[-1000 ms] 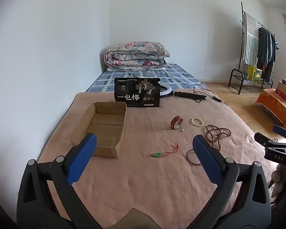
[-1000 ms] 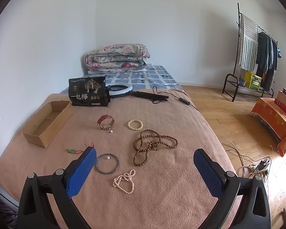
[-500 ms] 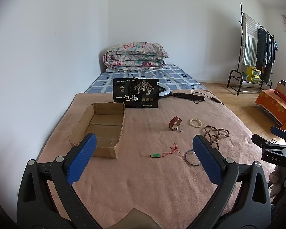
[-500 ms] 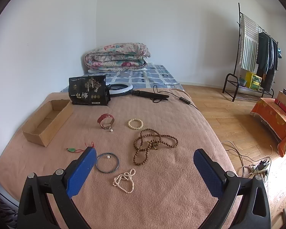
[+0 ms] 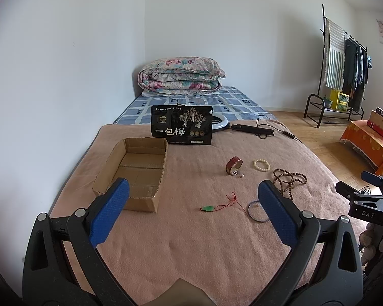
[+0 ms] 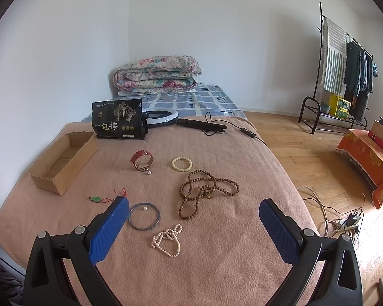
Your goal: Organize jewelry
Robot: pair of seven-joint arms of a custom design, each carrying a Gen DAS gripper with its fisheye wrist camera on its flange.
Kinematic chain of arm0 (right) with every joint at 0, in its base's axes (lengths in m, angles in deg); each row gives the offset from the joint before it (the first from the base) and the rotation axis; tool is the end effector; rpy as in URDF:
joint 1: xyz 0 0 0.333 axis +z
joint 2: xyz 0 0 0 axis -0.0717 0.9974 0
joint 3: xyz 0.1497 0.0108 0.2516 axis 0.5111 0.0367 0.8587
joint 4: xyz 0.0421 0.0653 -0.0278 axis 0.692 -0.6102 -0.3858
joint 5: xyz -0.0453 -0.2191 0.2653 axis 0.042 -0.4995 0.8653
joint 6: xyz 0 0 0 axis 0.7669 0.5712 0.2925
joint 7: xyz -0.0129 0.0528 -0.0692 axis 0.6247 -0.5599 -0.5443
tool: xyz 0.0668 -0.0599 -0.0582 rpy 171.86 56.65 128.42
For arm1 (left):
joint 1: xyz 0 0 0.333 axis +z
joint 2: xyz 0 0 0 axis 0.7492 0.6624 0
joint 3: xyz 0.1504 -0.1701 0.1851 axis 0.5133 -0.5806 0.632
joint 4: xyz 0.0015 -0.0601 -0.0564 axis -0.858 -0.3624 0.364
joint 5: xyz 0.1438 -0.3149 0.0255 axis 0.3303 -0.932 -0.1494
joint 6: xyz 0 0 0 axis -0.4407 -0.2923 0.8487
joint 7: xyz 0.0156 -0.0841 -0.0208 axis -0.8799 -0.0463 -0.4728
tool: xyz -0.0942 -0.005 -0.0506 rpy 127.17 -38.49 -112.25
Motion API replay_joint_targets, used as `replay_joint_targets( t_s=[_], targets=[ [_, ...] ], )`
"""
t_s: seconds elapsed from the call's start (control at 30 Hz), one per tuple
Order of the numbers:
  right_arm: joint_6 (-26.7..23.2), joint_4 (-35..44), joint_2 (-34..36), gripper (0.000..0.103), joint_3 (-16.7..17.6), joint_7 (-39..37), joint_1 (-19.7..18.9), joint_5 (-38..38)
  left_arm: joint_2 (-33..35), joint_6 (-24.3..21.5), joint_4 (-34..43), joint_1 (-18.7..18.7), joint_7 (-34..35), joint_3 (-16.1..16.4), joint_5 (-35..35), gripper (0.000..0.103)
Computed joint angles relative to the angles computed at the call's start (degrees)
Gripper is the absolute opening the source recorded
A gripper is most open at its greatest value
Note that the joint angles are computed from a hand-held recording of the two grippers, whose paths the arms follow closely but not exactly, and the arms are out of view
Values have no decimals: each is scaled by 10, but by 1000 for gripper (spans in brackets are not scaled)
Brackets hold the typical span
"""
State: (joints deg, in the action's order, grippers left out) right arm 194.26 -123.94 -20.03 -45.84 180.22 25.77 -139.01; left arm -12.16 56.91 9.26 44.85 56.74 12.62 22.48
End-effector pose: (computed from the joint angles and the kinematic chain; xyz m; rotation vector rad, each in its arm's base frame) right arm 0.5314 0.2800 0.6258 -1.2411 2.1100 -1.0997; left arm 0.6884 -0.1398 0.6629 -1.1429 2.0782 -1.2225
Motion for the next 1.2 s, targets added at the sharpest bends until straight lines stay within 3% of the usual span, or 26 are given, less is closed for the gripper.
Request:
replay_joint_targets(
  t_s=[1.2],
  targets=[
    [2, 2, 2, 103, -1, -2, -1, 4, 4, -2, 5, 1, 1, -1, -1, 102]
  ],
)
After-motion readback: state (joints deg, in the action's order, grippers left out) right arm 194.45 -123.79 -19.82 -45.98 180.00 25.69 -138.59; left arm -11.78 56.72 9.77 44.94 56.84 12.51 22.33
